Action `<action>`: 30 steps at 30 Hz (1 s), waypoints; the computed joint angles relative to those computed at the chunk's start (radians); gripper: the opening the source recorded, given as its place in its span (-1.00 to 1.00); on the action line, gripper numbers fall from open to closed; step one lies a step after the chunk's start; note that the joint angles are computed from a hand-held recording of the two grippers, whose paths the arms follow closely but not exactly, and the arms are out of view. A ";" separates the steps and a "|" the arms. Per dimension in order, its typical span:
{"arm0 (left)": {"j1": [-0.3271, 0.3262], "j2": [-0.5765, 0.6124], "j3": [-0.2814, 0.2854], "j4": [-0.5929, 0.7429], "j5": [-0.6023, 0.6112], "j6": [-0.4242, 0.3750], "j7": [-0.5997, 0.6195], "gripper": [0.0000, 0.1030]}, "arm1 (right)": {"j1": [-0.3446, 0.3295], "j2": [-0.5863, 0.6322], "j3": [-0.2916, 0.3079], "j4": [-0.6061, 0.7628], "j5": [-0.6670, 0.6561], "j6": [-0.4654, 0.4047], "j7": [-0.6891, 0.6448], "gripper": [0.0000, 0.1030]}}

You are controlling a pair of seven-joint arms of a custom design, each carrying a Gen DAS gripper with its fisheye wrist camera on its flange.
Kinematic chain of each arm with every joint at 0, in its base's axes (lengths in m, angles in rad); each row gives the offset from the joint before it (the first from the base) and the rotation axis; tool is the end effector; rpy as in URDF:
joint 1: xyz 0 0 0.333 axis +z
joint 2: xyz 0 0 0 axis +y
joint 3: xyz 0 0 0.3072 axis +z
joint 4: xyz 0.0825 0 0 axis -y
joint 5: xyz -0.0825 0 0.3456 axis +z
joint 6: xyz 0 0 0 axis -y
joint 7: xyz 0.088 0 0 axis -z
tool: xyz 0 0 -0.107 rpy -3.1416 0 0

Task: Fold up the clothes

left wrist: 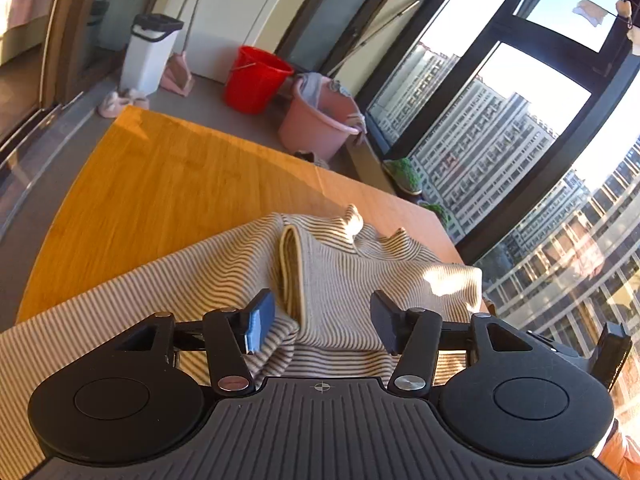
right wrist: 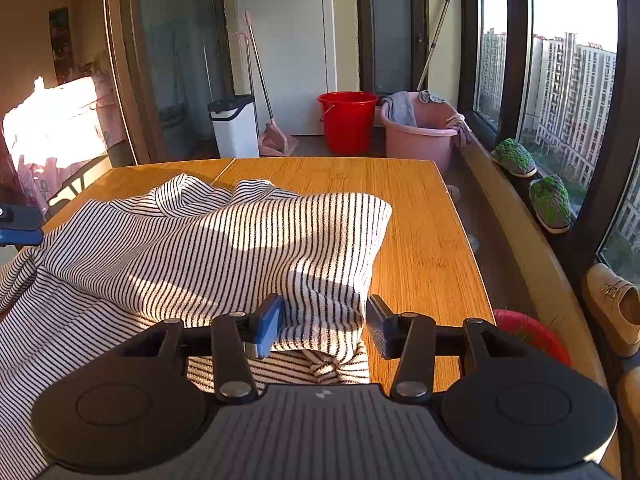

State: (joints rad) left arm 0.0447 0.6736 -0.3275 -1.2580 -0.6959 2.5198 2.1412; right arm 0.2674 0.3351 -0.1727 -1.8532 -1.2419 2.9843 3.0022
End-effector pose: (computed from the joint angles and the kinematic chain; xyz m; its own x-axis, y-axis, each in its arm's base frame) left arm 0.7269 -0.1278 0.4505 -0.4064 -0.7807 0.4748 -0.7652 0.0067 -0.6438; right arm 0.6079 0.1349 0.4114 -0.1306 -0.9914 -0.0067 -0.5943 0.0837 -0.7998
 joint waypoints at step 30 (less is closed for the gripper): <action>0.198 -0.221 0.119 -0.400 -0.271 0.014 0.114 -0.57 | 0.171 0.070 0.053 0.118 0.256 0.077 -0.607 0.21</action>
State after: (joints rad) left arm 0.2425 0.4529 -0.2084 -1.6584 -0.9666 2.5340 2.2553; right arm 0.4388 0.4046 -0.1197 -1.7352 -0.9859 3.0613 2.3952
